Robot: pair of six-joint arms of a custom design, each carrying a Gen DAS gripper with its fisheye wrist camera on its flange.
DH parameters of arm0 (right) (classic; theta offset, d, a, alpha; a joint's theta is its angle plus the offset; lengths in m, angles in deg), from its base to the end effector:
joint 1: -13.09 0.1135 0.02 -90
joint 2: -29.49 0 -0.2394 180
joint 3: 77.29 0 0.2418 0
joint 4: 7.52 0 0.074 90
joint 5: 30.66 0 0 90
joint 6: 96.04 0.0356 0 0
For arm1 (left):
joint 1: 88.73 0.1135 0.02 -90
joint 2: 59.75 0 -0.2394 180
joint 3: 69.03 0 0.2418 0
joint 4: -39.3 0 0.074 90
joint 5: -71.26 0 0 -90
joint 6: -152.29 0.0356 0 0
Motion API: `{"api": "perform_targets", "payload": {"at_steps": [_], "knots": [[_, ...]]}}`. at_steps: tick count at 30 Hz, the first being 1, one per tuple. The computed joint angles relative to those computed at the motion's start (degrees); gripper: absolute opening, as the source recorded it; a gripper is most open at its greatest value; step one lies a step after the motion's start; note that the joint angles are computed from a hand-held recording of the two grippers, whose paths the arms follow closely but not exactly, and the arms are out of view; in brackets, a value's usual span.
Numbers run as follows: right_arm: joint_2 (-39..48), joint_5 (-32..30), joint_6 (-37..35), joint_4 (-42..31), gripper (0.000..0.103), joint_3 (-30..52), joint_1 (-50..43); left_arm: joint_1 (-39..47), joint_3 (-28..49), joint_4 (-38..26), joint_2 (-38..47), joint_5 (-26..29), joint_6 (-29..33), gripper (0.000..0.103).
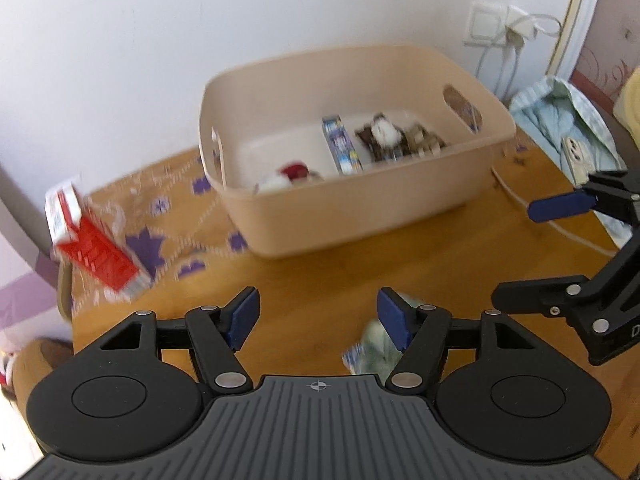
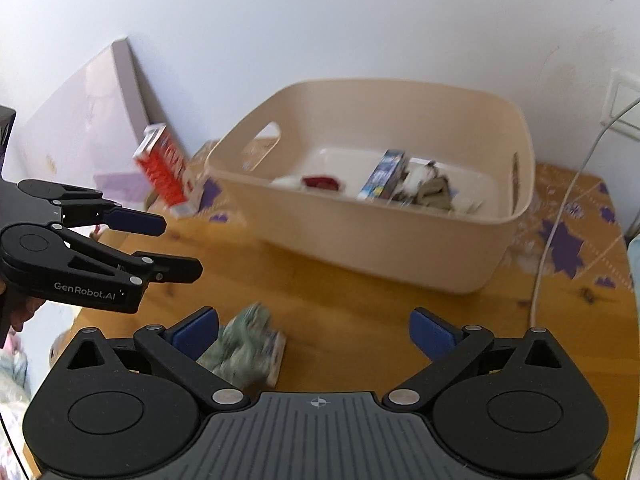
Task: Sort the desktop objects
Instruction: 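Move both tools back to the cartoon tissue pack and black box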
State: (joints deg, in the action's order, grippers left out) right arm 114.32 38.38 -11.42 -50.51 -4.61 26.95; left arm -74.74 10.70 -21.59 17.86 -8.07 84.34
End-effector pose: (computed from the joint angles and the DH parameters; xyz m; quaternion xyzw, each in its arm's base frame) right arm 0.2844 0.0833 0.2130 -0.2105 0.9159 0.1948 0.2809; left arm 0.2605 0.0581 0.2631 0.0924 0.9548 -0.0022 0.2826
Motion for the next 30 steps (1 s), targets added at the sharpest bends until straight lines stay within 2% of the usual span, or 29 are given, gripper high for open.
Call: {"api": "perform_targets", "payload": {"at_steps": [10, 16, 23, 30], "knots": [[-4.4, 0.9, -2.4, -2.3, 0.103, -6.5, 3.3, 3.1, -9.9, -2.8, -7.0, 1.1, 6.7, 0.067], [-7.4, 1.8, -3.1, -2.4, 0.103, -11.6, 5.8, 6.8, -12.3, -5.9, -7.7, 3.8, 15.8, 0.067], [-10.8, 2.7, -2.4, -0.5, 0.103, -17.9, 10.6, 8.7, -15.8, -8.5, -8.6, 5.9, 30.0, 0.067], [-11.7, 7.5, -2.7, 2.7, 0.103, -21.4, 16.6, 7.6, -19.2, -6.6, -8.5, 5.6, 37.1, 0.067]]}}
